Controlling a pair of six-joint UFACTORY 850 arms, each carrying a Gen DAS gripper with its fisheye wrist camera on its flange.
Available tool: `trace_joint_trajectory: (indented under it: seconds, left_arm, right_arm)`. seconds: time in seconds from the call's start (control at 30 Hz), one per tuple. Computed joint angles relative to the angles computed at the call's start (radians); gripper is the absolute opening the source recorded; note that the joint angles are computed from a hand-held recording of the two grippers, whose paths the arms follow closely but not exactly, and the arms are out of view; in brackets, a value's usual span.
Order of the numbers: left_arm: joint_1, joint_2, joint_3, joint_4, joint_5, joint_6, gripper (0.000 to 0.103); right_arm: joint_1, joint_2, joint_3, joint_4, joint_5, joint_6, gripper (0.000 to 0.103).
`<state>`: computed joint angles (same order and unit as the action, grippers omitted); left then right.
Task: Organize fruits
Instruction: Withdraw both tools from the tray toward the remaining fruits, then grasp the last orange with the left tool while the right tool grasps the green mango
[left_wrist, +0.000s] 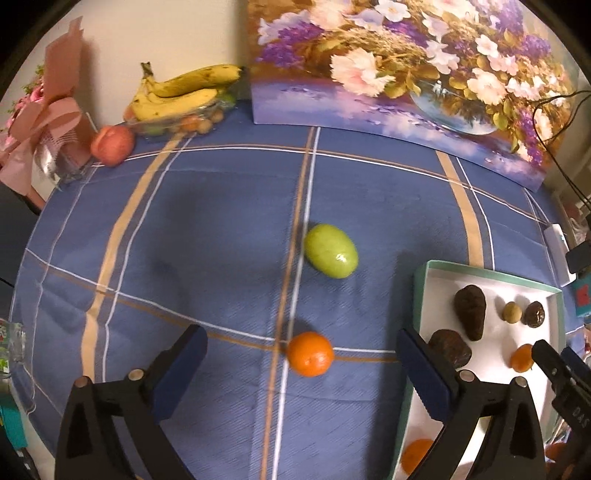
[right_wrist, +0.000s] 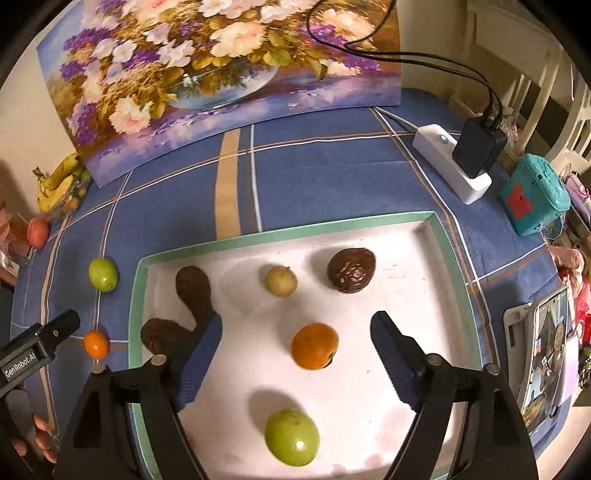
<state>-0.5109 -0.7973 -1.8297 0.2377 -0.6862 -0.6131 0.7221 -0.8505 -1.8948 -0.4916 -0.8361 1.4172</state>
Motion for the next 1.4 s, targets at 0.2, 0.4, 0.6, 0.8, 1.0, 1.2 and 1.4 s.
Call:
trace_joint_trajectory:
  seconds: [0.2,0.4,0.6,0.8,1.0,1.2,1.4]
  left_arm:
    - [0.01,0.048,0.07,0.005,0.019,-0.015,0.103]
    - [0.029,0.062,0.102,-0.034,0.015,0.001,0.103]
    - [0.042,0.034,0.09,-0.1,-0.007,0.039,0.103]
    - [0.053,0.001,0.064,-0.21,0.0,0.116,0.091]
    - [0.056,-0.04,0.017,-0.316,-0.003,0.216,0.064]
    - [0.05,-0.076,-0.03,-0.343,-0.017,0.252,0.045]
    - [0.051,-0.098,-0.063,-0.355,-0.028,0.269,0.037]
  right_arm:
    - [0.027,-0.008,-0.009,-0.009,-0.007,0.013,0.095]
    - [0.056,-0.033,-0.047,-0.01,-0.028,0.004,0.095]
    - [0.066,-0.066,-0.095,0.008,-0.04,-0.034,0.095]
    - [0.061,-0.084,-0.116,0.029,-0.035,-0.046,0.095]
    - [0.056,-0.105,-0.145,0.044,-0.044,-0.07,0.095]
    - [0.051,-0.119,-0.166,0.048,-0.046,-0.084,0.095]
    - [0.047,-0.133,-0.188,0.051,-0.056,-0.095,0.095]
